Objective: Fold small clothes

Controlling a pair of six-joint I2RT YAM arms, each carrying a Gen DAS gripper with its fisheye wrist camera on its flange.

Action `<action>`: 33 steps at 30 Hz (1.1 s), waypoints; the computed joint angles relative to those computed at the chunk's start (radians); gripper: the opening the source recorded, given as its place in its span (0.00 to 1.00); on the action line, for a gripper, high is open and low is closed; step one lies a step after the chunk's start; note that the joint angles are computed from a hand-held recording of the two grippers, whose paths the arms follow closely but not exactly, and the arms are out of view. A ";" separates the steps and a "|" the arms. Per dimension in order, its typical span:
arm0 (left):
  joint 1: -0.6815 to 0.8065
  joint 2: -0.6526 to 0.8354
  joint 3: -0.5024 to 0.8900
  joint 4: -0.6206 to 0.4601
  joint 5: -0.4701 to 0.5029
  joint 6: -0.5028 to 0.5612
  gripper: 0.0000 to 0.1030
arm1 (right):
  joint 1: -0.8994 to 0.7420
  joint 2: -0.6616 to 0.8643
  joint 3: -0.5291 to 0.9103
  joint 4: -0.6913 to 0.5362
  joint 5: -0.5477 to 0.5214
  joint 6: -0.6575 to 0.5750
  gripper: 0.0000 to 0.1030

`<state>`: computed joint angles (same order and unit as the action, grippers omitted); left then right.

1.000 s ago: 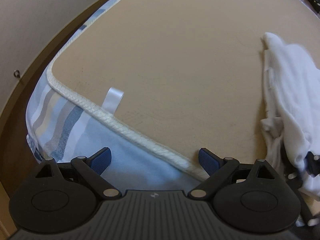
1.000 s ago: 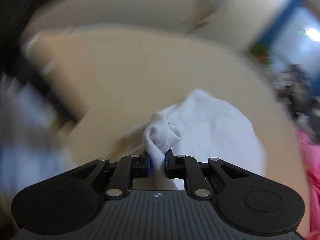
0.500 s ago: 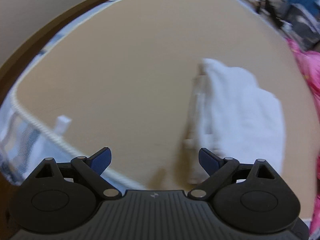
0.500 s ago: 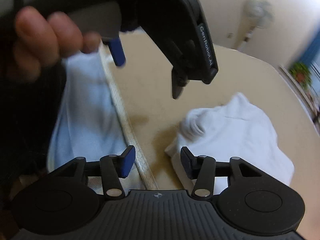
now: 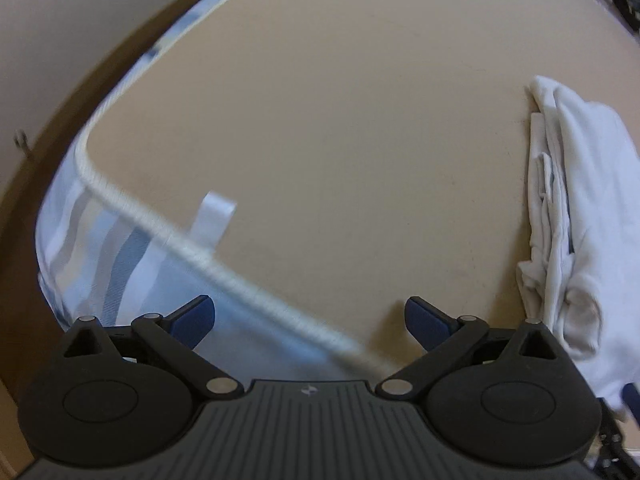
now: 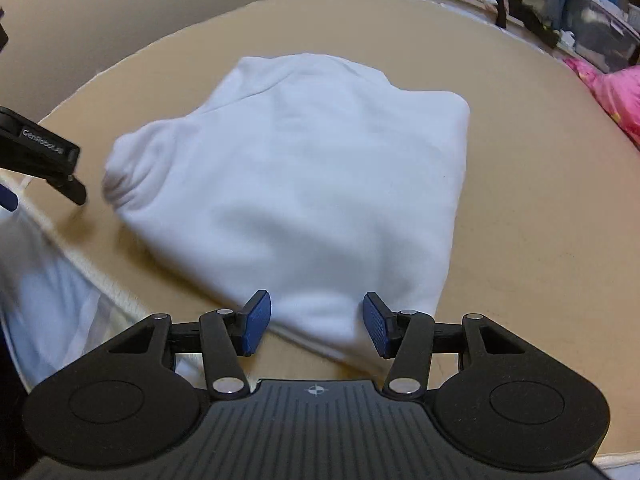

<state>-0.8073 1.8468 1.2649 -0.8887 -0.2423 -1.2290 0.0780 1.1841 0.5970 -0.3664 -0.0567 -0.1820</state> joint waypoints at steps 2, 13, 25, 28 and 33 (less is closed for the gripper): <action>-0.019 -0.085 -0.063 0.025 0.002 -0.023 0.99 | 0.004 -0.061 -0.018 -0.030 0.002 -0.018 0.53; -0.183 0.031 0.302 -0.077 -0.127 0.062 0.99 | -0.239 -0.431 0.023 -0.345 -0.199 -0.143 0.72; -0.064 0.183 0.341 0.011 0.076 0.146 0.16 | -0.034 -0.109 -0.132 0.148 0.114 -0.418 0.24; -0.051 0.092 0.243 0.085 0.118 0.125 0.08 | -0.077 -0.118 -0.112 0.133 0.073 -0.440 0.07; -0.072 0.025 0.116 0.173 0.124 0.089 0.07 | -0.313 -0.165 -0.013 -0.041 -0.165 -0.481 0.06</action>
<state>-0.8797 1.8716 1.3809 -0.7160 -0.1183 -1.1401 -0.2348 1.0194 0.5845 -0.4074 -0.2217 -0.6627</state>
